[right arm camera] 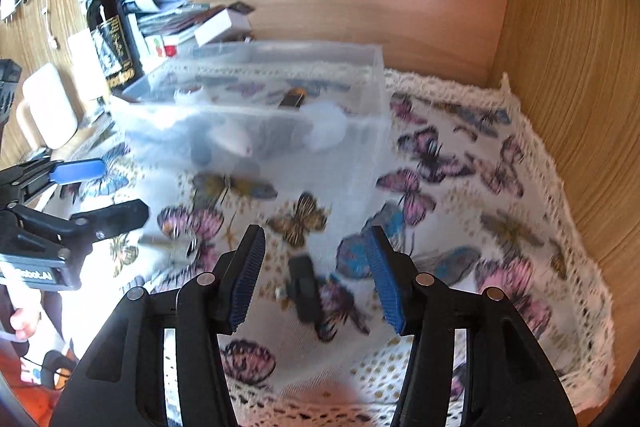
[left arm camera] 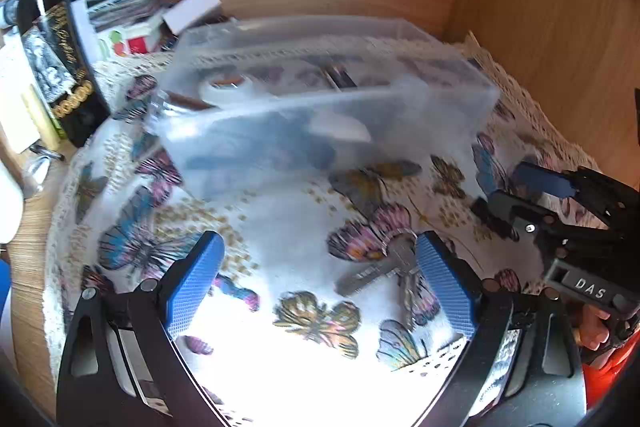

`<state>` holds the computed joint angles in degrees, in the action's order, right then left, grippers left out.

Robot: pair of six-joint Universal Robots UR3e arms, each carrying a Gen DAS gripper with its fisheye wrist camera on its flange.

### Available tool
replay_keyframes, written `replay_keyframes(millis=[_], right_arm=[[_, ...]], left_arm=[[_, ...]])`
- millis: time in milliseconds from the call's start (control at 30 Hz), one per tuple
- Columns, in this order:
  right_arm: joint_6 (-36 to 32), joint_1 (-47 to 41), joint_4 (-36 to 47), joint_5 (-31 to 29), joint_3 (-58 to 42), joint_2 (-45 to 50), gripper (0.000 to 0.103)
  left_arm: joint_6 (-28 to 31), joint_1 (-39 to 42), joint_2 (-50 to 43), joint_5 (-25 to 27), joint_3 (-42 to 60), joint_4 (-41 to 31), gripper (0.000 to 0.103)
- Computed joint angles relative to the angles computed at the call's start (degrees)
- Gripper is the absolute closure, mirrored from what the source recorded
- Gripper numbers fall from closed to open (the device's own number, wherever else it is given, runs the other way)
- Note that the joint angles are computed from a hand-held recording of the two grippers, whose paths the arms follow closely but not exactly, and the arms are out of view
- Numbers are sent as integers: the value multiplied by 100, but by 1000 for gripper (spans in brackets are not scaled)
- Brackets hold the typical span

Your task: Organize rigid objects

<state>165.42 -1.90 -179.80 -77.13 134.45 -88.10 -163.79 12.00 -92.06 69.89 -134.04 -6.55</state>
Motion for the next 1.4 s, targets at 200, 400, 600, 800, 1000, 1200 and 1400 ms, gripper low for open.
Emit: replay_keyframes(millis=[200,400,600,800,1000,1200,1400], right_arm=[[-96,36,-7,59,50,231,54],[-212,-24,-72,107,112,366,57],[-222,-93,-140,118,159,350,79],[-134,-66,-235,76,191,341,79],[-43,-77,-247,121,188,241,79],[91,-111,-294,198,123,78,79],[229,-68,-342,185,42,-29,79]], left_arm=[[92,-413,-337,208,98,88,6],[-69,-675,-708,429,376,86,22],[77,-739,-703,326,279,216,40],[281,-578,-559,-95,246,-30,78],[239,-288,-397,-386,168,-119,93],[211,-32,-13,-508,-63,12,99],[268,286,331,-708,-265,-6,99]])
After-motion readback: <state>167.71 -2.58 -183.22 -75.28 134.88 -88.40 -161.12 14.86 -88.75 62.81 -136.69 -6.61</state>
